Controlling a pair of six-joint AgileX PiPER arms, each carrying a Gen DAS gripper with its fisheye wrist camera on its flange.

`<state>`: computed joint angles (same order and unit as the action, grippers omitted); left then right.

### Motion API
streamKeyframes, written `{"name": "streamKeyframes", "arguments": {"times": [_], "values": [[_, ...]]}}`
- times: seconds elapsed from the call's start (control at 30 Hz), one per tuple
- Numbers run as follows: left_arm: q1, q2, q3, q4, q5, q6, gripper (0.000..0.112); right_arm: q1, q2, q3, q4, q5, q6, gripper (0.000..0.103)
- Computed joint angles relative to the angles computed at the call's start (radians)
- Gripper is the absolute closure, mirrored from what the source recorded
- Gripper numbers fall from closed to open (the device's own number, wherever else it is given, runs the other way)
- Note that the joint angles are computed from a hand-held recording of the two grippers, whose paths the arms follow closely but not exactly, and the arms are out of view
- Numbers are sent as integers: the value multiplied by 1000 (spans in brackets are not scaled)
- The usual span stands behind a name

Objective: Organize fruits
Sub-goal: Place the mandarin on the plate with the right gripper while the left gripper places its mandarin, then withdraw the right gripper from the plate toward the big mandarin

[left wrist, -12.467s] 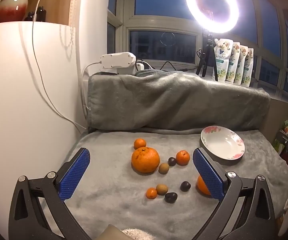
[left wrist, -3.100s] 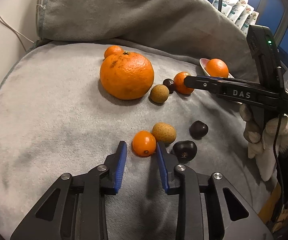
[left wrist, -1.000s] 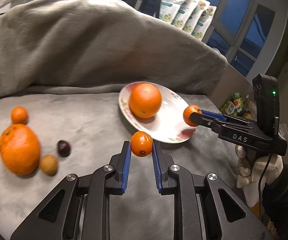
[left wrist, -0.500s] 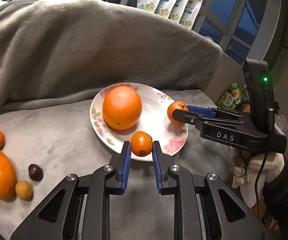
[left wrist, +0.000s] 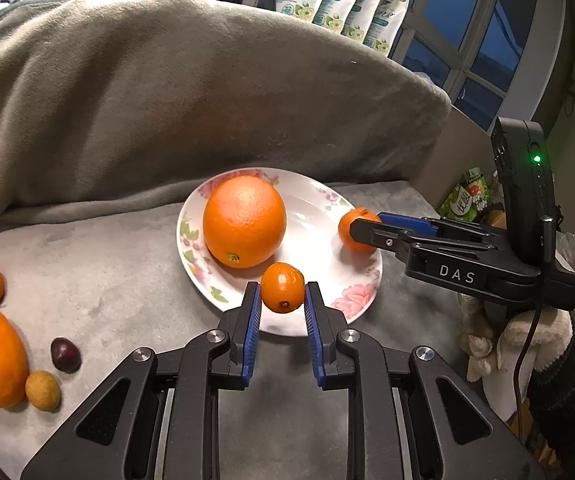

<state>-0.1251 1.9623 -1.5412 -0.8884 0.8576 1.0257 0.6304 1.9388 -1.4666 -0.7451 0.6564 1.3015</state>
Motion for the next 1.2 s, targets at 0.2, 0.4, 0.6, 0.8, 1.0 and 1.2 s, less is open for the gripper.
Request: {"name": "streamKeyframes", "arguments": {"times": [0.2, 0.4, 0.6, 0.8, 1.0, 1.2], "values": [[0, -8, 4, -7, -6, 7, 60, 5, -35, 33, -70, -4, 90, 36], [-7, -20, 10, 25, -11, -16, 41, 9, -59, 57, -114, 10, 155, 26], [-6, -33, 31, 27, -16, -20, 41, 18, -69, 54, -104, 14, 152, 26], [20, -58, 57, 9, -11, -3, 41, 34, -72, 38, -99, 24, 150, 26], [49, -90, 82, -8, -4, 20, 41, 46, -71, 15, -66, 10, 132, 26], [98, -113, 104, -38, 13, 44, 41, 53, -57, -30, -15, -6, 89, 8]]}}
